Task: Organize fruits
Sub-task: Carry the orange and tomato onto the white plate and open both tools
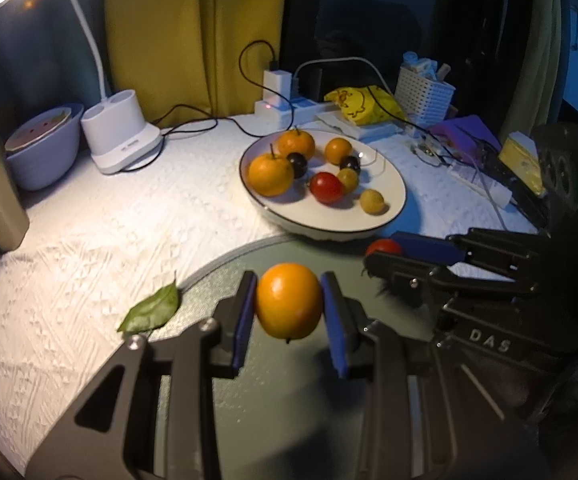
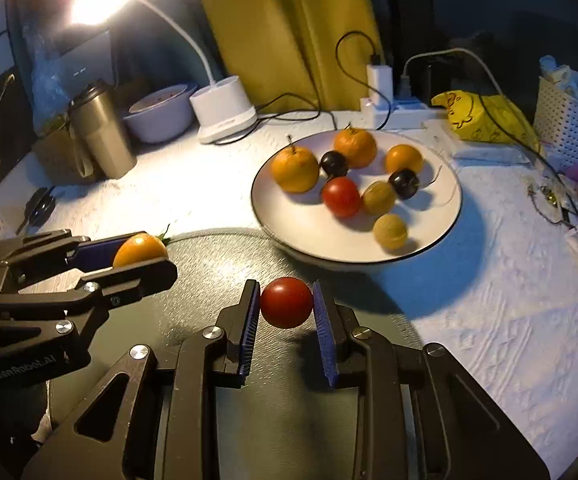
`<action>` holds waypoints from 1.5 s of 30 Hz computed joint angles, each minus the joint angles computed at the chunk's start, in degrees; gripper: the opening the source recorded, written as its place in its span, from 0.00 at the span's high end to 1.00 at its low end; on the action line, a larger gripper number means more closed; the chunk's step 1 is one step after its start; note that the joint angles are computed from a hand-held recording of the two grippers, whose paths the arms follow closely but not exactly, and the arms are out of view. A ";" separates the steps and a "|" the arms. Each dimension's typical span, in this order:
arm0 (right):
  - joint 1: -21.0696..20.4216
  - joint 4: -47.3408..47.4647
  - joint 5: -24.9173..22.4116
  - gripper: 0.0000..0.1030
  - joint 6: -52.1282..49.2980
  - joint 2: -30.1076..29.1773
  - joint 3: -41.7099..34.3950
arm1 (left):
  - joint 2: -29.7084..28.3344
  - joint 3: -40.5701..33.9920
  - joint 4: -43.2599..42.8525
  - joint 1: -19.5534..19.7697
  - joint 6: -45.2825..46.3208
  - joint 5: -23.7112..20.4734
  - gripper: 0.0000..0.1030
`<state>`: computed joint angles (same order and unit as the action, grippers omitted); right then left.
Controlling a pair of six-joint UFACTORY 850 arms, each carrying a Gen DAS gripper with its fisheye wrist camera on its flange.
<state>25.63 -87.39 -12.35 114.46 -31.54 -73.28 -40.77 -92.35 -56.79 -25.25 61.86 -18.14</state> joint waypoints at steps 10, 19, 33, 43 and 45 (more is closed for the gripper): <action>-1.98 -8.60 -0.86 0.72 7.93 1.88 1.35 | -3.22 -5.62 4.86 -1.07 -5.39 -1.26 0.68; -4.09 -15.22 0.25 0.72 14.02 1.36 1.08 | -7.59 -12.45 8.65 -1.38 -11.46 -3.76 0.68; -5.72 -15.82 3.33 0.72 13.16 -2.12 -2.56 | -14.36 -22.52 15.03 -1.75 -18.98 -7.22 0.68; -6.23 -13.30 4.11 0.72 10.65 -2.92 -3.45 | -17.56 -27.24 16.94 -1.61 -21.53 -10.25 0.67; -6.20 -11.16 3.94 0.72 8.49 -3.02 -3.65 | -17.56 -27.26 17.09 -1.66 -21.58 -10.28 0.67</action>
